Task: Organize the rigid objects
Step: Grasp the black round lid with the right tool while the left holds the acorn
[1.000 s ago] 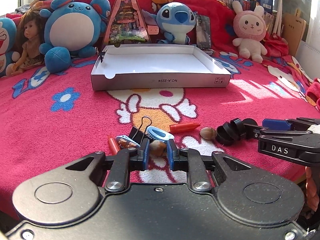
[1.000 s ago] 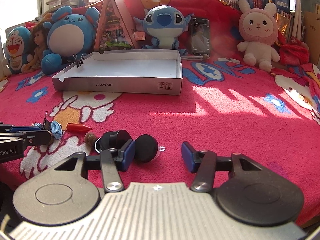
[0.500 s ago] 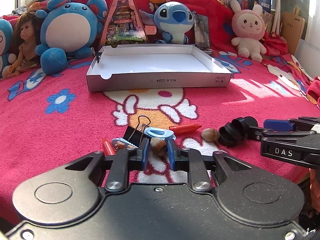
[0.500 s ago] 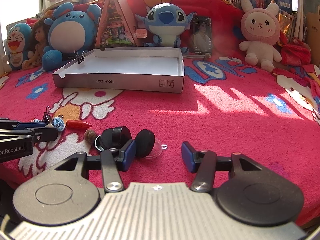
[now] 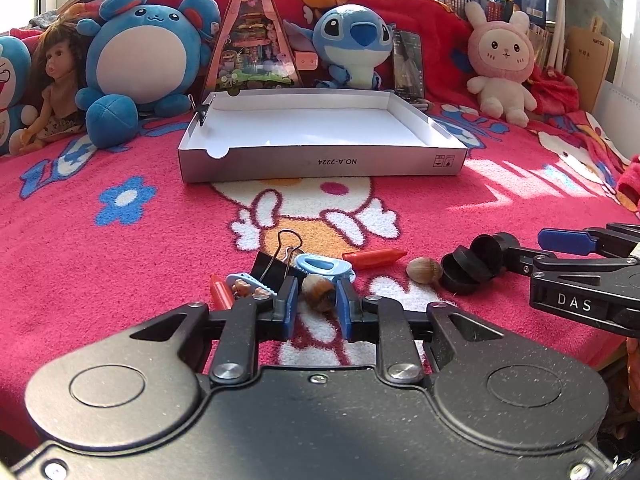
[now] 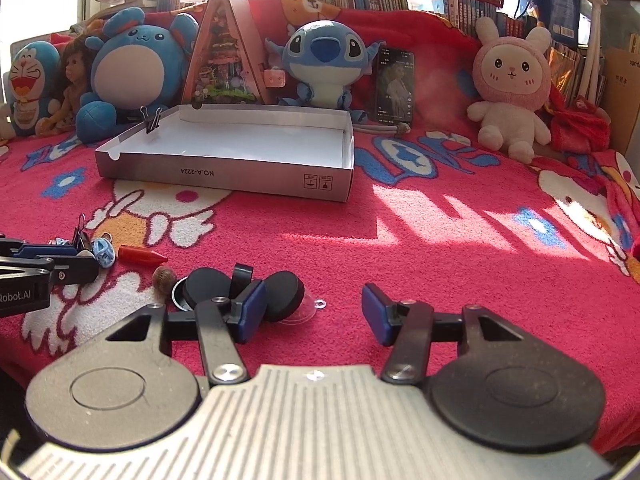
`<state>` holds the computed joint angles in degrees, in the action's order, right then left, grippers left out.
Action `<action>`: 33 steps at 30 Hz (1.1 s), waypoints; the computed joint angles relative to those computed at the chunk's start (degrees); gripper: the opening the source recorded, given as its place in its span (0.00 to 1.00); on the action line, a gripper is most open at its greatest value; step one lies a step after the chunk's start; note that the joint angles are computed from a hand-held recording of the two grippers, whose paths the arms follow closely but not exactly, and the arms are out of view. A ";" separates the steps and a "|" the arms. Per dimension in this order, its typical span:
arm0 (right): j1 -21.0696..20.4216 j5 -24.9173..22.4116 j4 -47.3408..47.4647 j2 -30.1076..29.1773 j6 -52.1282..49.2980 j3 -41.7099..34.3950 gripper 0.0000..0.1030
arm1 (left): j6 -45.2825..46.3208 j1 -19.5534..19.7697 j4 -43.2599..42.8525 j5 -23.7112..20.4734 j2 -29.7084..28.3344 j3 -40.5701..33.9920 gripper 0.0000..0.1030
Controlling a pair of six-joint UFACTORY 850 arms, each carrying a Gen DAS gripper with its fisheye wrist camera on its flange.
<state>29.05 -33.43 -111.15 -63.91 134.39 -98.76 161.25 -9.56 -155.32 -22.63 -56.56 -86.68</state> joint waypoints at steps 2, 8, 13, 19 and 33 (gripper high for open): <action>0.35 0.13 0.68 -0.54 -2.87 -0.84 0.56 | 1.02 -0.13 -0.24 -0.10 0.10 0.23 0.18; 1.15 -0.22 2.23 -2.38 -8.97 -3.66 0.46 | 0.36 -0.14 0.23 -0.16 0.20 0.42 0.18; 1.01 0.64 1.44 -3.02 -8.70 -4.74 0.41 | 0.60 -0.15 0.05 -0.20 0.22 0.47 0.18; 0.96 0.17 2.03 -3.61 -9.69 -5.62 0.36 | 0.12 -0.10 0.45 -0.15 0.20 0.41 0.18; 0.17 -2.67 -0.52 -0.98 -0.73 -1.35 0.35 | -1.82 0.27 1.81 -0.03 0.05 -0.07 0.18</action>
